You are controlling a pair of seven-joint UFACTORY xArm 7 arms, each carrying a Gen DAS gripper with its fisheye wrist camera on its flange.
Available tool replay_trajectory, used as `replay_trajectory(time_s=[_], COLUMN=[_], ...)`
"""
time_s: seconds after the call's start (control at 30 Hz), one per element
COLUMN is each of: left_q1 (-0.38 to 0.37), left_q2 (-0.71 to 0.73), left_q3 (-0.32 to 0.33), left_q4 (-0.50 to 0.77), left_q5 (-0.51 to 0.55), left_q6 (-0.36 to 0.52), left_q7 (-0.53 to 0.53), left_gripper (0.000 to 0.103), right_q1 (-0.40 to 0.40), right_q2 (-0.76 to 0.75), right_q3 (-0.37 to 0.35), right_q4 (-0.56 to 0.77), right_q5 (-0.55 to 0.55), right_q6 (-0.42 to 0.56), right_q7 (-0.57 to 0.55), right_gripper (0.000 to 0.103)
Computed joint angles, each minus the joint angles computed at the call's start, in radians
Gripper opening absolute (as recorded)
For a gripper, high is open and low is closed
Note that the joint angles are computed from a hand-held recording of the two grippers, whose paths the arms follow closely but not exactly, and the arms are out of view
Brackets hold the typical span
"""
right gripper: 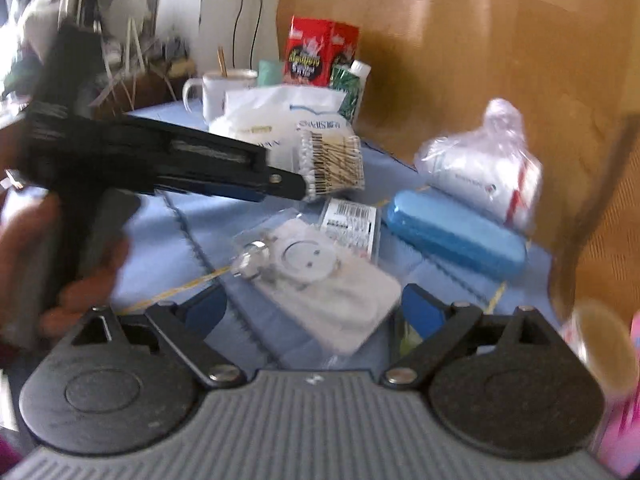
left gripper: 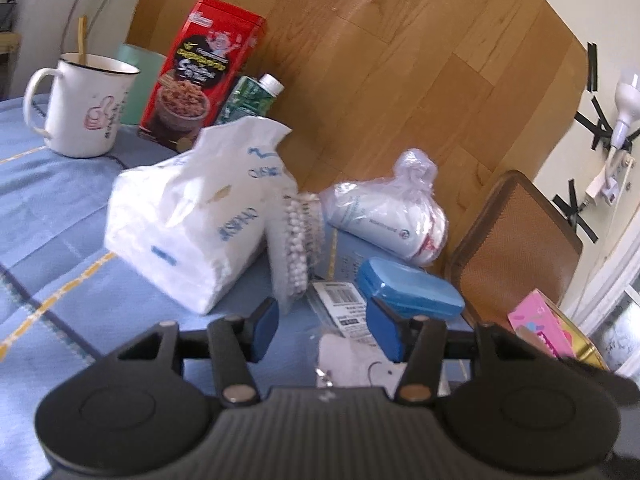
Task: Organize soft objects
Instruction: 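Grasp the white smiley-face packet with the right gripper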
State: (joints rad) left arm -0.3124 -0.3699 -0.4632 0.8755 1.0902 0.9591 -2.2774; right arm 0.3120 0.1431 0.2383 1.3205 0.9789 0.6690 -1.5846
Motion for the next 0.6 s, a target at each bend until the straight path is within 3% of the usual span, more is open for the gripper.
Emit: replay_trajectory(time_s=[0.07, 0.17, 0.3, 0.4, 0.43, 0.5, 0.6], left_q1=[-0.006, -0.014, -0.005, 0.002, 0.005, 0.01, 0.015], left_q2=[-0.01, -0.03, -0.033, -0.04, -0.046, -0.053, -0.052], left_q3=[-0.006, -0.01, -0.017, -0.016, -0.016, -0.02, -0.022], left_q4=[-0.006, -0.025, -0.027, -0.034, -0.04, -0.047, -0.044], left_q5=[-0.016, -0.024, -0.021, -0.02, -0.017, -0.018, -0.026], left_q6=[0.014, 0.001, -0.014, -0.031, -0.038, -0.047, -0.064], left_q7=[-0.009, -0.008, 0.004, -0.003, -0.011, -0.021, -0.009], left_gripper=[0.05, 0.05, 0.05, 0.05, 0.05, 0.05, 0.05], right_q1=[0.034, 0.041, -0.005, -0.041, -0.054, -0.042, -0.028], right_q2=[0.088, 0.2, 0.198, 0.099, 0.045, -0.077, -0.196], right_q3=[0.006, 0.006, 0.036, 0.038, 0.038, 0.032, -0.02], right_q4=[0.094, 0.247, 0.25, 0.13, 0.057, -0.107, -0.266], right_q5=[-0.09, -0.241, -0.28, -0.244, -0.198, -0.079, 0.104], right_q6=[-0.046, 0.075, 0.14, 0.158, 0.132, 0.038, 0.002], right_q7=[0.085, 0.286, 0.318, 0.267, 0.209, 0.119, -0.011], right_gripper=[0.097, 0.098, 0.089, 0.085, 0.082, 0.067, 0.061])
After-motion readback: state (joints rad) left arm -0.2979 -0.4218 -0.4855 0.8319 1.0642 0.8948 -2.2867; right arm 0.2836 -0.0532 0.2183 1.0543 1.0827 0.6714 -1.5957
